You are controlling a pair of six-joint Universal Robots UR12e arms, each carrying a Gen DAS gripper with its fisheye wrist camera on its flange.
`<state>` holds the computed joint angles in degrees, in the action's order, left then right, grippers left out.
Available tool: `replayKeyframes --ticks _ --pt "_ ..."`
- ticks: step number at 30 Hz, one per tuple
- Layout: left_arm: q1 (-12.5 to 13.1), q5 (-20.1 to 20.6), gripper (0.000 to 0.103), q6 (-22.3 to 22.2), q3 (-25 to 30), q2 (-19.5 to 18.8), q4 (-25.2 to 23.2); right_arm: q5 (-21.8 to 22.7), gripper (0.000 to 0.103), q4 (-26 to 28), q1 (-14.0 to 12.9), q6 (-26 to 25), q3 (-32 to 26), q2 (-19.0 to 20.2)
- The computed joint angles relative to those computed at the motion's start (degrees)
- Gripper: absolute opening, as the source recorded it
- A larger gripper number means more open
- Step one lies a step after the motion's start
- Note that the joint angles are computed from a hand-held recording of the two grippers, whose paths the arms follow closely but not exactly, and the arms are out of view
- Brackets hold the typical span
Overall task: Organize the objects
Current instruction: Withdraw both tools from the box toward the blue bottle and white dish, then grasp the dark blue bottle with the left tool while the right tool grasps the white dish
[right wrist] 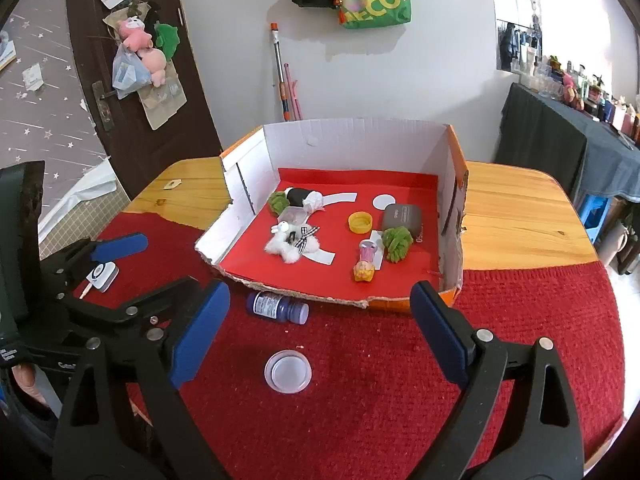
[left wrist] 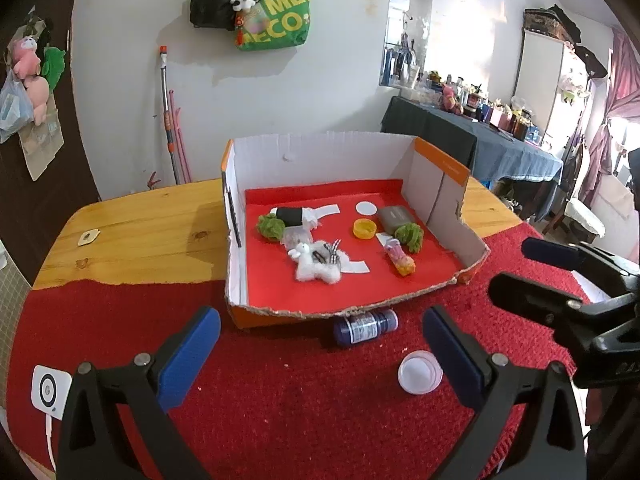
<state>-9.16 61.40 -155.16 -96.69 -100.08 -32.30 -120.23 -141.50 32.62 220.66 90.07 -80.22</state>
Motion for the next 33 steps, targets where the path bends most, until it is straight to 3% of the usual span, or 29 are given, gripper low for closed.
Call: replayKeyframes --ticks 6,10,14,17,27,33 --pt "0.1 1.4 0.102 0.0 -0.8 0.0 -0.2 -0.9 0.093 0.2 0.6 1.5 1.0 -0.3" --pt "0.1 1.5 0.091 0.5 -0.9 -0.3 -2.2 -0.4 0.091 1.5 0.8 2.1 1.5 -0.2" --pt "0.0 1.6 0.079 1.4 -0.9 -0.6 -3.6 0.6 0.078 3.2 0.9 2.2 1.8 0.2" --pt "-0.2 1.2 0.075 2.1 -0.8 -0.8 -5.1 2.0 0.073 4.0 0.9 2.1 2.0 0.6" --pt "-1.8 1.0 0.074 3.1 0.8 -2.3 -8.7 6.8 0.073 4.4 0.5 -0.1 1.6 3.0" --pt "-2.8 1.5 0.074 2.4 2.5 -3.7 -11.4 5.3 0.073 5.9 0.3 -0.7 1.3 3.9"
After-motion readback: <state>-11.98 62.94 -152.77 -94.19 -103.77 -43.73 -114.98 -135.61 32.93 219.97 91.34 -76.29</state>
